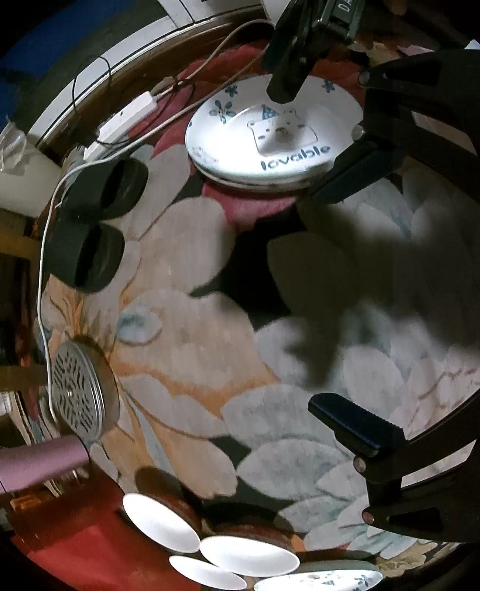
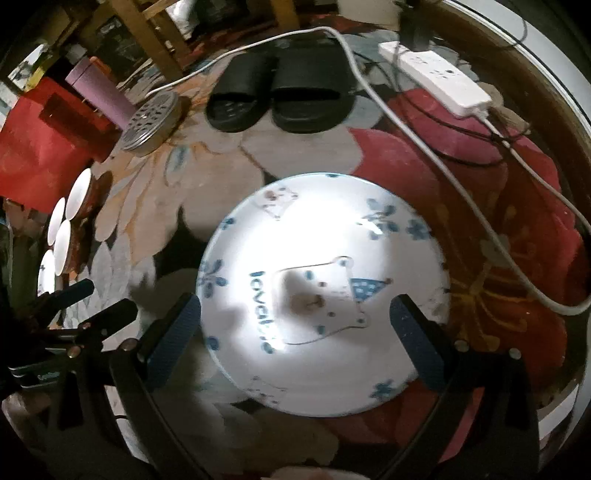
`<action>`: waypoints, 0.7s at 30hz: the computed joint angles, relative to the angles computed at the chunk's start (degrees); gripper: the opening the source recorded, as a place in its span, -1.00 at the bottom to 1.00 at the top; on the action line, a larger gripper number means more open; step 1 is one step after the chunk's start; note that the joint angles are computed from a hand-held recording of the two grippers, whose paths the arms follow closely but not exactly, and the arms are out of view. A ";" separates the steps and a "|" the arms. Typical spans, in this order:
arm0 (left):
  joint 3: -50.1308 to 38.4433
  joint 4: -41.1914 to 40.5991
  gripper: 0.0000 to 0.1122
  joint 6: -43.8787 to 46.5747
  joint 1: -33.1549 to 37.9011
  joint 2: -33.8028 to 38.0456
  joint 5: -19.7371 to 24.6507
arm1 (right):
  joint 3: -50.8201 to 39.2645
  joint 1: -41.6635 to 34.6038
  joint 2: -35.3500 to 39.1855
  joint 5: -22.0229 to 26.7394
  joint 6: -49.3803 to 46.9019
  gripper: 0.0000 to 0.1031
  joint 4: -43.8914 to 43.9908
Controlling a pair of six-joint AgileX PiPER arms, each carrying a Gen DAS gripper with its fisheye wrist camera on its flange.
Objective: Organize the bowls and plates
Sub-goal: 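Open the right tool and withdraw it toward the remaining dishes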
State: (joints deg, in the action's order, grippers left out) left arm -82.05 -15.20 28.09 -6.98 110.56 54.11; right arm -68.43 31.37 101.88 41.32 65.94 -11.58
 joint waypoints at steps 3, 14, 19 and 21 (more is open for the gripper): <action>-0.39 0.08 0.83 0.83 1.61 0.03 0.33 | -2.43 0.57 1.65 0.34 -1.36 1.00 0.86; -1.95 0.29 0.83 2.54 7.52 0.95 0.93 | -12.45 2.99 8.26 2.47 -5.21 1.00 3.55; -2.61 0.36 0.83 3.34 10.42 2.00 0.89 | -17.72 4.15 11.94 4.11 -7.75 1.00 5.09; -2.90 0.33 0.83 3.62 11.52 2.41 0.90 | -19.70 4.53 13.30 4.84 -8.54 1.00 5.55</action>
State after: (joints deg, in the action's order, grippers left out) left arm -84.95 -14.87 31.71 4.54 112.97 55.01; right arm -88.14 35.91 115.18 46.16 57.40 -6.03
